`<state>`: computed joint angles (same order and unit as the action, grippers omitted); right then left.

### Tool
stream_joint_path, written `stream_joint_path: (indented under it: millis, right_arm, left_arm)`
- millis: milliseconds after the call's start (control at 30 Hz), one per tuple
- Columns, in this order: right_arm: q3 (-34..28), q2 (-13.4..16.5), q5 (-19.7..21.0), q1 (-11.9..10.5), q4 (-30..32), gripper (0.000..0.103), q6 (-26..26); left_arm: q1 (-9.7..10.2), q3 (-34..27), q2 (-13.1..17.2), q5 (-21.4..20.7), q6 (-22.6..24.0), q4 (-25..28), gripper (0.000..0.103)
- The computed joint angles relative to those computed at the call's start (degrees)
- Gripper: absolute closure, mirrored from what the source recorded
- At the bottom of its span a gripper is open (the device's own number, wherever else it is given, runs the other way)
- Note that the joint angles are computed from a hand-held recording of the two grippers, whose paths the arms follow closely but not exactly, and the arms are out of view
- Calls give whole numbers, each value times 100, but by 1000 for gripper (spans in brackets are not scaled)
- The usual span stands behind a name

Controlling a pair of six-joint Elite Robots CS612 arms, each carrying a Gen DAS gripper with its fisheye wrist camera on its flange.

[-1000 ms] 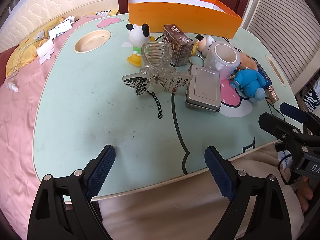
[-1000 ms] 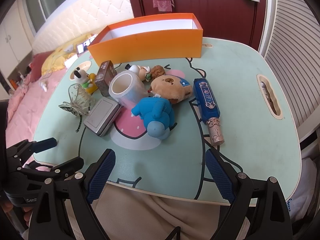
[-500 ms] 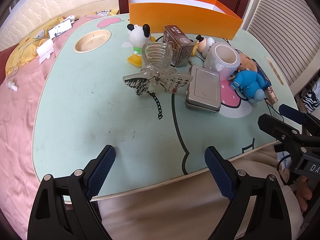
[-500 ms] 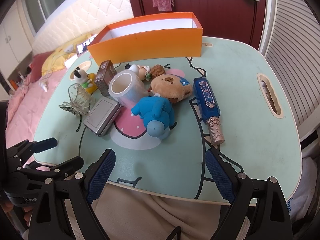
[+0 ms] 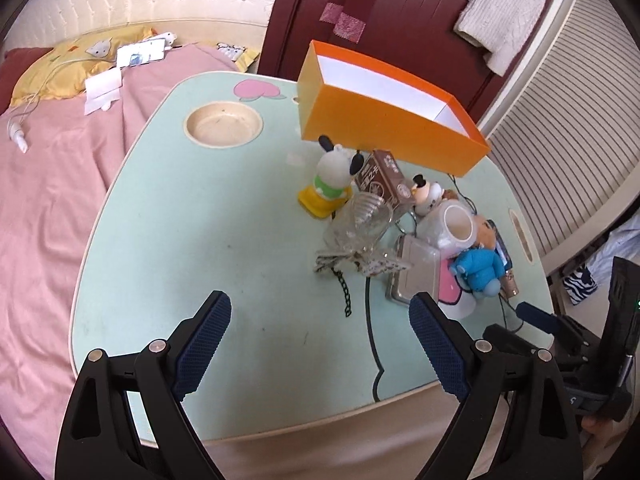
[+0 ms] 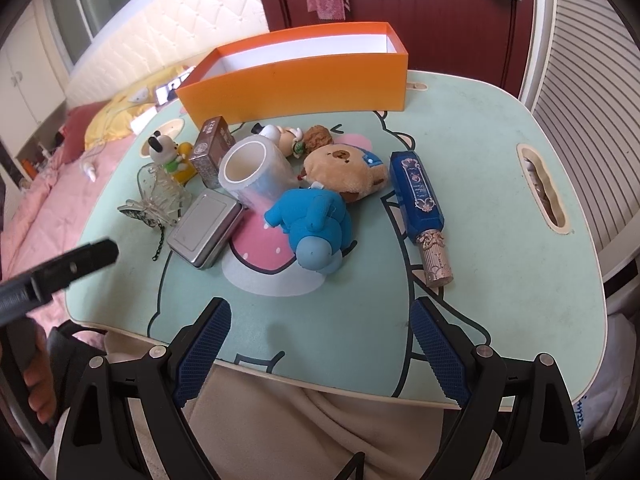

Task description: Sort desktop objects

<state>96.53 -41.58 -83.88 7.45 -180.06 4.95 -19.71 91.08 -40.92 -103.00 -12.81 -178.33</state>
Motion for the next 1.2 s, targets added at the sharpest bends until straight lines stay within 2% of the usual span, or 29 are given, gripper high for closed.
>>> stream_joint_path:
  millis: [267, 333, 367, 400, 433, 500, 567, 700, 800, 900, 1033, 1200]
  right_arm:
    - [2, -2, 38, -18, 39, 11, 26]
    - [2, -3, 42, -16, 50, 11, 15]
    - [3, -4, 41, -15, 49, 11, 16]
    - [4, -4, 33, -14, 41, 11, 12]
    - [5, -3, 24, -13, 32, 11, 7]
    - [2, -2, 27, -18, 36, 11, 15]
    - [-3, 1, 45, -27, 54, 11, 30]
    - [-6, 2, 67, -33, 59, 11, 26]
    - [-9, 2, 86, -36, 63, 11, 22]
    - [-3, -1, 90, -44, 50, 11, 38]
    - [12, -1, 155, -71, -1, 11, 93]
    - [74, -5, 479, -162, -252, 11, 186]
  left_arm:
    - [-13, -508, 175, -37, 187, -193, 19]
    - [-6, -818, 300, -4, 154, 54, 21]
    - [14, -992, 376, -91, 130, 269, 33]
    - [40, -1166, 459, -227, 63, 489, 48]
    - [71, -1346, 553, -373, -62, 696, 53]
    - [117, -1567, 694, -615, -263, 939, 55]
    - [128, -1701, 792, -647, -396, 1171, 55]
    - [92, -1636, 815, -399, -243, 902, 60]
    - [120, -1623, 847, -505, -321, 655, 70]
    - [113, -1544, 821, -355, -260, 472, 70]
    - [161, -1446, 785, -377, -383, 189, 70]
    - [150, -1205, 614, 135, -216, 140, 70]
